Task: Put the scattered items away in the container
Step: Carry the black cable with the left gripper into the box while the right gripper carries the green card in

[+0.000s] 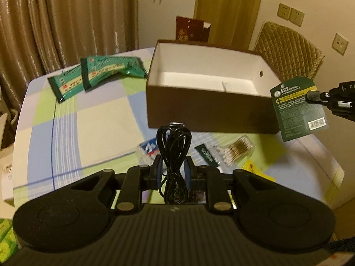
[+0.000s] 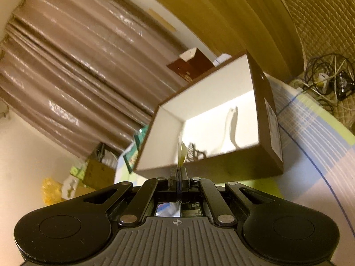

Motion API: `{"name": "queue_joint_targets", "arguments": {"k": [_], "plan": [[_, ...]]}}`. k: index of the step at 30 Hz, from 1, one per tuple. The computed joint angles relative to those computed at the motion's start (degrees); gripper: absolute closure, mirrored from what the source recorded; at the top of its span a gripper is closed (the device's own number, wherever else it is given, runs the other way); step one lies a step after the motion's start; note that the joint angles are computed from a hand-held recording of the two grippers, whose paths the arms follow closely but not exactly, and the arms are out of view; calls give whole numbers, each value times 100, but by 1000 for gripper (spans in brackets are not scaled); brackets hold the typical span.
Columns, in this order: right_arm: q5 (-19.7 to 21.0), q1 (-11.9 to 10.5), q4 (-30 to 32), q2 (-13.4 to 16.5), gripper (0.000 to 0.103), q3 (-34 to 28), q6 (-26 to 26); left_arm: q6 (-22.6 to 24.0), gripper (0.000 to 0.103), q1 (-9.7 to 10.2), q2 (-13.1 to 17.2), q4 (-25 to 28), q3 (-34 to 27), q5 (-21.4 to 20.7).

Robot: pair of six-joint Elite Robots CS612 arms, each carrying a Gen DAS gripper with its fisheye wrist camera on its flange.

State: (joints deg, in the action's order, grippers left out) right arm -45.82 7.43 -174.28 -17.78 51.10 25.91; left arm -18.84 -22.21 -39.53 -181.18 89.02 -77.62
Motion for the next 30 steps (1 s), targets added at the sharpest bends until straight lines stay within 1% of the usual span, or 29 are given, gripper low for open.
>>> {"name": "queue_joint_targets", "arguments": {"k": [6,12,16,24,30], "plan": [[87,-22,-122,175,103,-441,344,283,87,40,104,-113,-332,-67],[118,-29,57,445,103,-1017,593,603,87,90,258,-165,-773,-117],[-8,-31,228,635,103,-1420,727,785,87,116,389,-103,-1103,-147],[-236,-20,673,1009,103,-2229,679,1029,87,163,663,176,-1760,-171],[-428,5,1232,1346,103,-2949,535,1157,87,207,948,630,-2353,-161]]}}
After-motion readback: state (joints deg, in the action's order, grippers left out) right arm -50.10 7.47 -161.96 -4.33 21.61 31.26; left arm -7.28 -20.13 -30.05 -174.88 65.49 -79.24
